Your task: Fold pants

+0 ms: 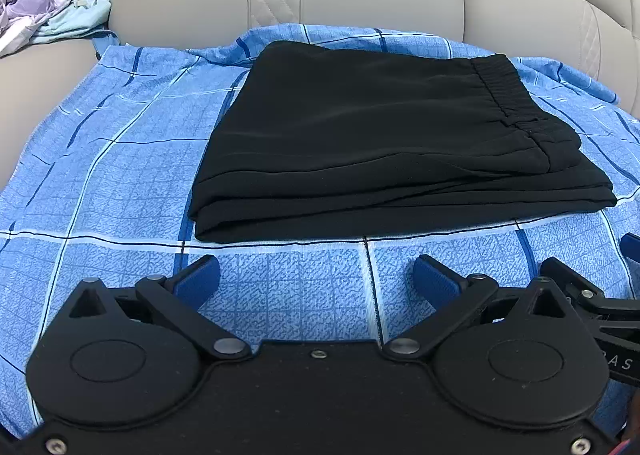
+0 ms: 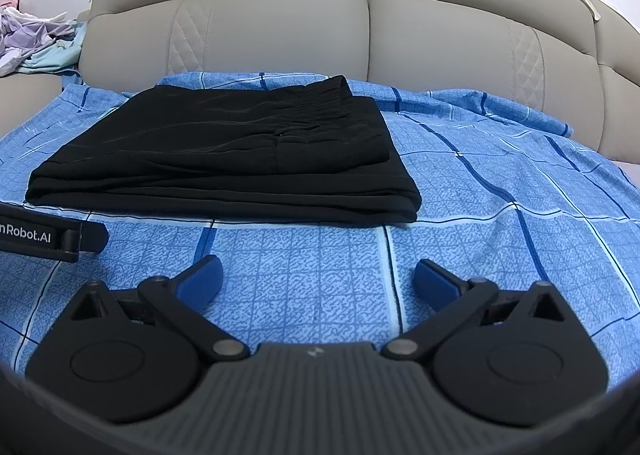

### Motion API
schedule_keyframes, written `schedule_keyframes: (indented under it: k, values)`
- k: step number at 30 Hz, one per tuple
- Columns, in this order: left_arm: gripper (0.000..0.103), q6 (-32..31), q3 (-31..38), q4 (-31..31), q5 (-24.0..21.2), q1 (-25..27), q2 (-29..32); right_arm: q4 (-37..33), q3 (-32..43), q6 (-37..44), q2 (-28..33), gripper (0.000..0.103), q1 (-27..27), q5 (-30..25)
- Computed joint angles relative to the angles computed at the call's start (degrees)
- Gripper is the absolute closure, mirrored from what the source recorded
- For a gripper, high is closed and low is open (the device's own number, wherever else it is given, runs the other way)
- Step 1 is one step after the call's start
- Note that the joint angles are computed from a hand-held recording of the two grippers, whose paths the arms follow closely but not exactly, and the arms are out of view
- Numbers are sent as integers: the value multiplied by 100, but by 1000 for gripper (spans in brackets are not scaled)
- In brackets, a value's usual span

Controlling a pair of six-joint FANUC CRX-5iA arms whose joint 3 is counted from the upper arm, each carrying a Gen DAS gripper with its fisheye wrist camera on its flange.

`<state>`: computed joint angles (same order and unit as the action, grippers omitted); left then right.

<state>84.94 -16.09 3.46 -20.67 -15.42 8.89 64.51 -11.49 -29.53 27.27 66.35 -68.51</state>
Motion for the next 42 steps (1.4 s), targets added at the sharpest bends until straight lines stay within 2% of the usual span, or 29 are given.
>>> schedule_keyframes:
  k: [15, 42]
  values:
    - [0, -263, -101, 231, 135, 26, -9, 23, -52, 30, -46, 0, -16, 54]
    - [0, -317, -165, 272, 216, 28, -32, 16, -30, 26, -28, 0, -13, 36]
